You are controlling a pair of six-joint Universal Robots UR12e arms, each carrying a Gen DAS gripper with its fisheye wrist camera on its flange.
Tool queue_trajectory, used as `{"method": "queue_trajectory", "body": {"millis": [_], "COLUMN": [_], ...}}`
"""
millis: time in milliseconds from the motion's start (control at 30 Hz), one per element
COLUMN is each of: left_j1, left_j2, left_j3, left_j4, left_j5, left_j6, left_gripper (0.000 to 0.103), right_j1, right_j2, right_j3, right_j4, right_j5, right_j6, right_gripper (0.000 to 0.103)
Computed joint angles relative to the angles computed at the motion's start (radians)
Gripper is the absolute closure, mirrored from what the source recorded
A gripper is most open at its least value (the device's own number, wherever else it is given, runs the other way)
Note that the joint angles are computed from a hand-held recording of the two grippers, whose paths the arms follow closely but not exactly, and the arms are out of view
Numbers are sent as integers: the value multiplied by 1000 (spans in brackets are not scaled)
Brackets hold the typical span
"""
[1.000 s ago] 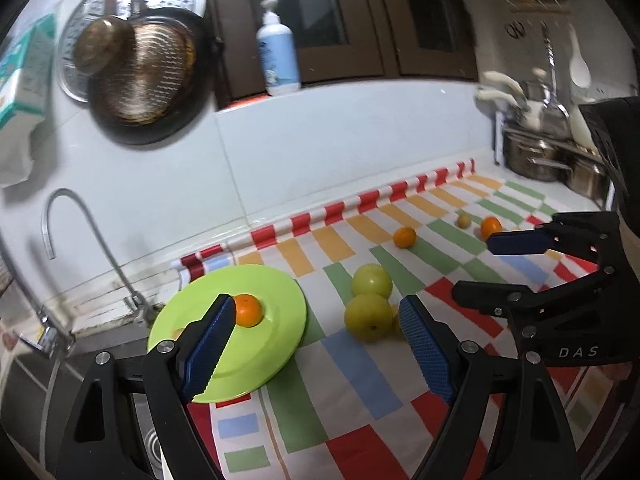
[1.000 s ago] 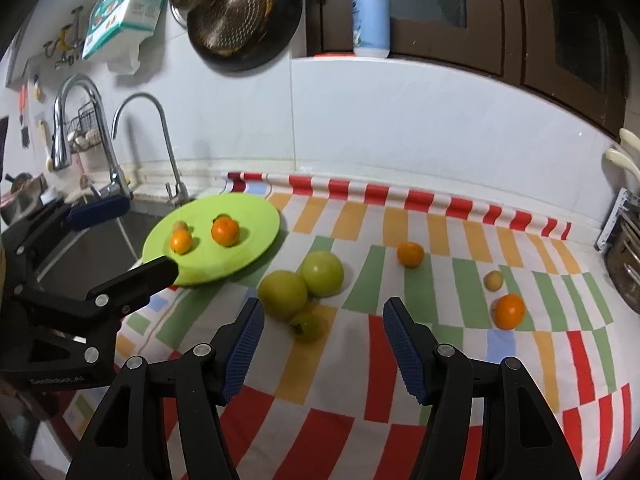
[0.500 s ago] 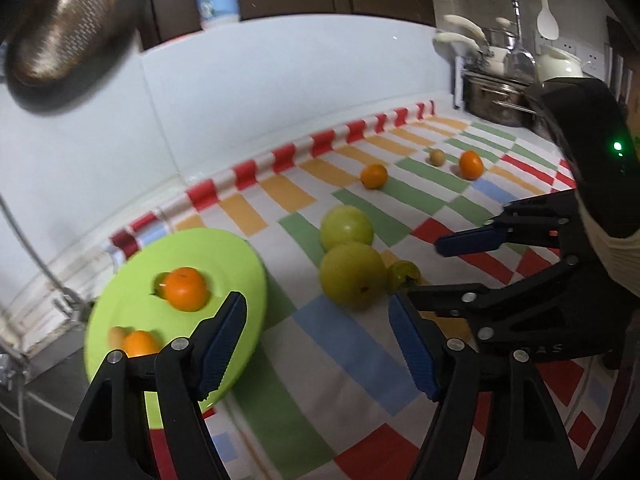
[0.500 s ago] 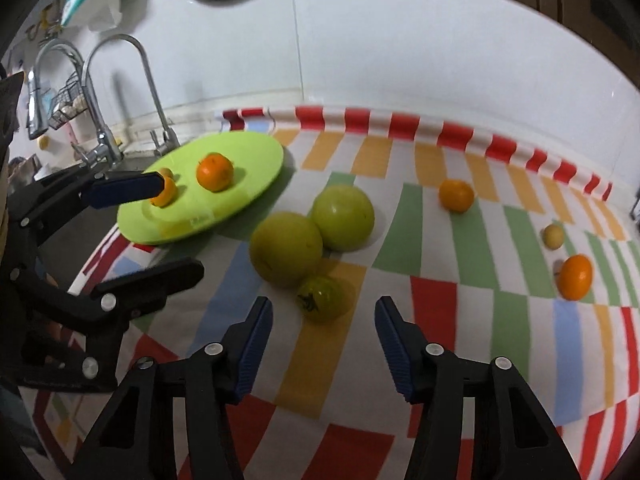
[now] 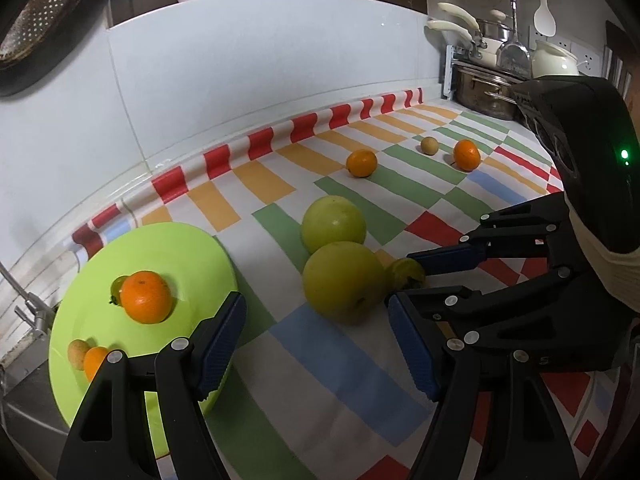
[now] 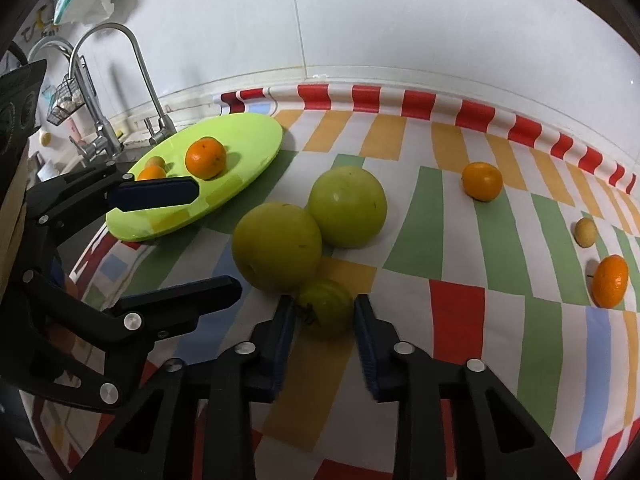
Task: Organize fruits
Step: 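Grasp a large yellow-green apple with the left gripper while the right grasps a small dark-green fruit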
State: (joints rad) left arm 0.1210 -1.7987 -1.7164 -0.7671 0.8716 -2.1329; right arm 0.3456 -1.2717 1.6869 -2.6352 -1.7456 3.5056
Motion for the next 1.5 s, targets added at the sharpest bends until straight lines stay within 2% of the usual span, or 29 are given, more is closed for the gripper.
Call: {"method": "queue_trajectory", "body": {"millis": [267,533,600,833,1100,1500], "left_j1": [-21,-46,-49,-48,-34,18], "left_j2": [-8,-33,-35,-29,0,72], "left_j3": [14,47,50,47,22,-43], "left_j4": [-28,-61,-65,-72,-40,100], "left_j5": [10,45,48,61,50,48], "left_j6": [-18,-103,-116,-142,-204,-363], "left_gripper": [30,45,52,53,53,53], "right_j1": [2,-6,-8,-9,-4,21], "right_j2": [-23,-40,-42,-48,-55,-68], "right_j3": [23,39,42,48,46,33], "right_j4": [-9,-9,-9,-19,-34,-96], "right_j5": [-66,-104,-105,-108,-115,-123], "right_j6": [30,72,82,99,104,48], "right_gripper": [73,73,73,73,73,72]}}
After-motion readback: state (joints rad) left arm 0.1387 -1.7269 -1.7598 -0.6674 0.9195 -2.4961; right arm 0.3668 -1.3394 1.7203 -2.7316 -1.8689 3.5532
